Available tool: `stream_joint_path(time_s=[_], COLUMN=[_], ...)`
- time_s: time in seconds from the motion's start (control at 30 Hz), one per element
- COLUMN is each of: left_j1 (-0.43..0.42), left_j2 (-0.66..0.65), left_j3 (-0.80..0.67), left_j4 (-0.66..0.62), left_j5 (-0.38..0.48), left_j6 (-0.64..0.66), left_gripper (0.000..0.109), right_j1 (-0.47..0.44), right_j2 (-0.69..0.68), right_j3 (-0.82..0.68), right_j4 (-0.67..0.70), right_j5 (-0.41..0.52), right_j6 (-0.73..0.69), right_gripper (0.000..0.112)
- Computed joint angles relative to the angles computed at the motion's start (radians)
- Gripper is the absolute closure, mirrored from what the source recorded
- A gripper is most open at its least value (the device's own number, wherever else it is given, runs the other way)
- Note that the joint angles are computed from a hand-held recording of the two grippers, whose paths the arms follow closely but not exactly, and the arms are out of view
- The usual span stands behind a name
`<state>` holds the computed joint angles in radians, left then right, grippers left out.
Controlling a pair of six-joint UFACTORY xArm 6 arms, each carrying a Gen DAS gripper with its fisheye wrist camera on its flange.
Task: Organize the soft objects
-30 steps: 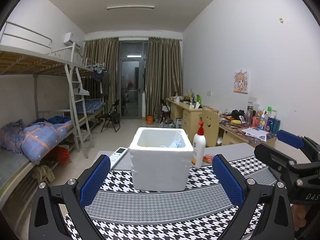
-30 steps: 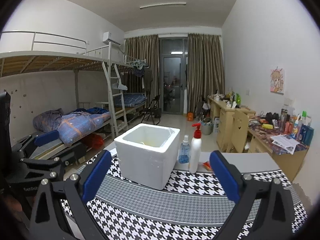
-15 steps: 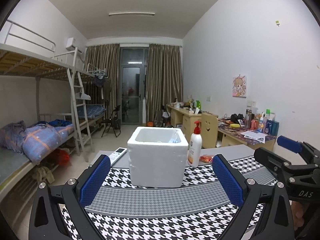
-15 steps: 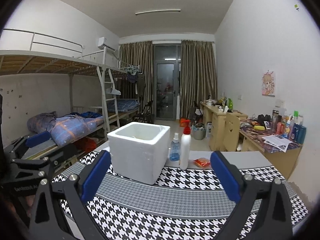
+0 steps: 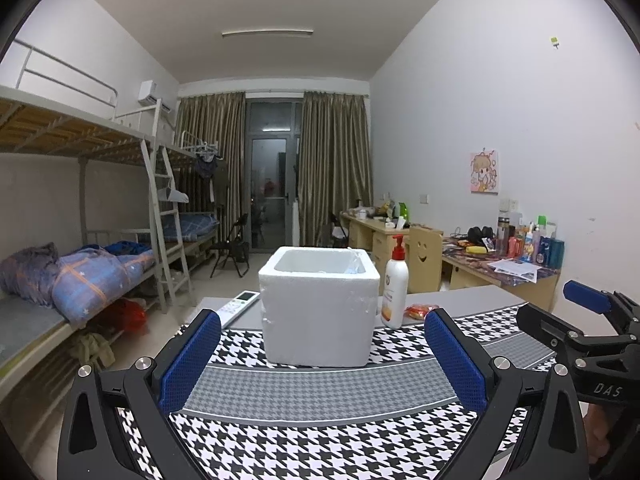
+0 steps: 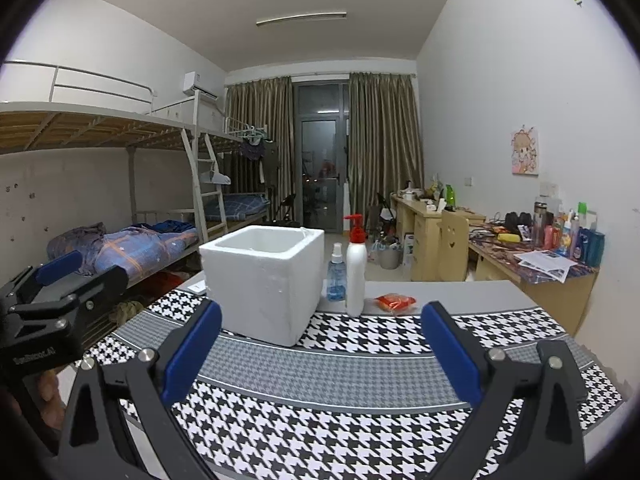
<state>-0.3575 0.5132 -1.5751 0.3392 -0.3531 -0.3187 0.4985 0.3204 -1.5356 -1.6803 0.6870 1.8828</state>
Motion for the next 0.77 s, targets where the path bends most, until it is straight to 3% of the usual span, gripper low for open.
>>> stream_joint_path(time_s=[0.2, 0.6, 0.77], left_j1=[0.007, -0.012, -0.011], left_j2=[-0.011, -0.015, -0.012], left_j3=[0.026, 0.051, 0.047], left_j4=[0.049, -0.074, -0.057], left_j5=[-0.003, 0.007, 0.006], left_j6=[-0.044, 0.069, 0.049], left_gripper=[0.007, 0.007, 0.007], right_j1=[-0.004, -0.007, -0.009], right_j2=[-0.005, -0.001, 0.002], right_j3=[0.017, 0.024, 0.023], right_j4=[-0.003, 0.011, 0.015], right_j5=[-0.016, -0.033, -0.035], right_j6=[0.012, 0.006, 0.006], right_gripper=[0.011, 0.011, 0.011])
